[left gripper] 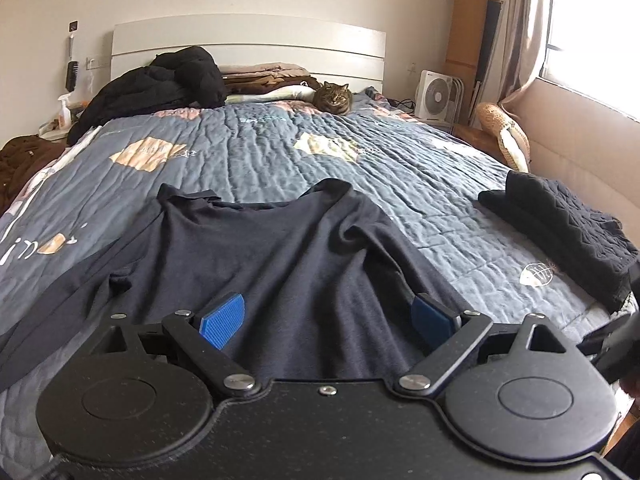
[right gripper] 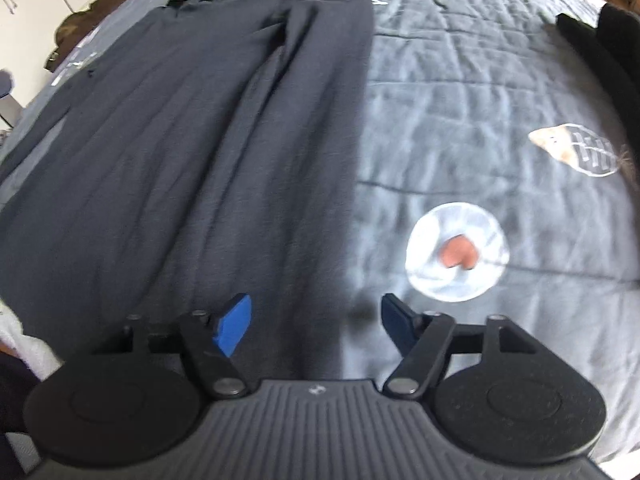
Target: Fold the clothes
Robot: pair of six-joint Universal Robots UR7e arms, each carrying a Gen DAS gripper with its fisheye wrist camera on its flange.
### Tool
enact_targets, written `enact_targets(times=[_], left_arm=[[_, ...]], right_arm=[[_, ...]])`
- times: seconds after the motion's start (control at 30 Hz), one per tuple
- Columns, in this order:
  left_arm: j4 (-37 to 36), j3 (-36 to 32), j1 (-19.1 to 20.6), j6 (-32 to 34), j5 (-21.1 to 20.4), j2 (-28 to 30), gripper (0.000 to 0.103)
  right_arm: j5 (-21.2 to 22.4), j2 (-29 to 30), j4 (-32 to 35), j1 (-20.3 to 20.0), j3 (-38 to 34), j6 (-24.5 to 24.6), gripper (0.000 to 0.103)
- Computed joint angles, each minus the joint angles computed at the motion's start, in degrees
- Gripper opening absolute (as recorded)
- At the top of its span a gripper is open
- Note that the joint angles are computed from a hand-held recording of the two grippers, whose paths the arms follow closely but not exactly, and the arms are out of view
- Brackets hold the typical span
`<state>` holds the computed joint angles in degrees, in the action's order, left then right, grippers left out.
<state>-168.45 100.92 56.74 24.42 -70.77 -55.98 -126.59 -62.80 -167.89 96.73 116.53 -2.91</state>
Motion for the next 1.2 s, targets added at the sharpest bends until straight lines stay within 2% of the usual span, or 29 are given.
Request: enact_targets(times=[0.03, 0.07, 0.1, 0.23, 0.4, 0.53, 0.67, 0.73, 0.8, 0.87, 1.03, 1.13, 1.2], left_arm=[[0.0, -0.1, -0.1, -0.1, -0.1, 0.2, 0.091], [-0.3, 0.1, -0.2, -0.1, 0.0, 0.1, 0.091], [-0.3, 0.0, -0.2, -0.1, -0.1, 0.3, 0.091], [-0.2, -0.3, -0.2, 0.5, -0.1, 0.8, 0.091], [-0.1, -0.3, 0.0, 0.2, 0.2, 1.0, 0.091], [0.0, -0.4, 0.0, -0.1, 0.3, 1.0, 0.091], [0.2, -0.4, 0.0, 0.1, 0.4, 1.0, 0.091], [0.2, -0.3, -0.1, 0.4, 0.5, 0.9, 0.091], [0.3, -0.3, -0.1, 0.4, 0.4, 0.8, 0.091], [0.5, -0.3, -0.1, 0.3, 0.3, 0.8, 0.091], [0.7, -0.2, -0.1, 0.3, -0.1, 0.8, 0.091], [0.5, 0.4, -0.5, 0.8, -0.4, 0.7, 0.091], [0.4, 0.8, -0.7, 1.0, -0.7, 0.5, 0.091]], right_arm=[[0.3, 0.2, 0.2, -0.1, 0.1, 0.1, 0.044], [-0.3, 0.6, 0.0, 0.0, 0.0, 0.4, 0.016], [-1.4, 0.9, -0.2, 0.1, -0.1, 0.8, 0.005], [-1.3, -1.1, 0.0, 0.0, 0.4, 0.7, 0.003], [-8.1, -5.5, 0.7, 1.0, -0.1, -1.2, 0.003], [-14.6, -8.0, 4.7, 0.8, -1.9, -1.8, 0.003], [-17.2, -8.4, 13.6, -0.9, -3.1, 0.4, 0.006], [-19.0, -8.8, 14.3, -1.2, -2.7, 1.4, 0.006], [-18.8, -10.6, 17.1, -1.4, -2.5, 5.5, 0.007], [-16.2, -13.1, 16.8, -1.4, -1.3, 7.5, 0.007], [-9.5, -15.6, 12.6, 0.8, 4.6, 6.9, 0.012], [-4.2, -16.8, 9.1, -0.3, 8.2, 8.7, 0.023], [-4.8, -16.5, 4.8, -0.7, 10.4, 7.9, 0.031]])
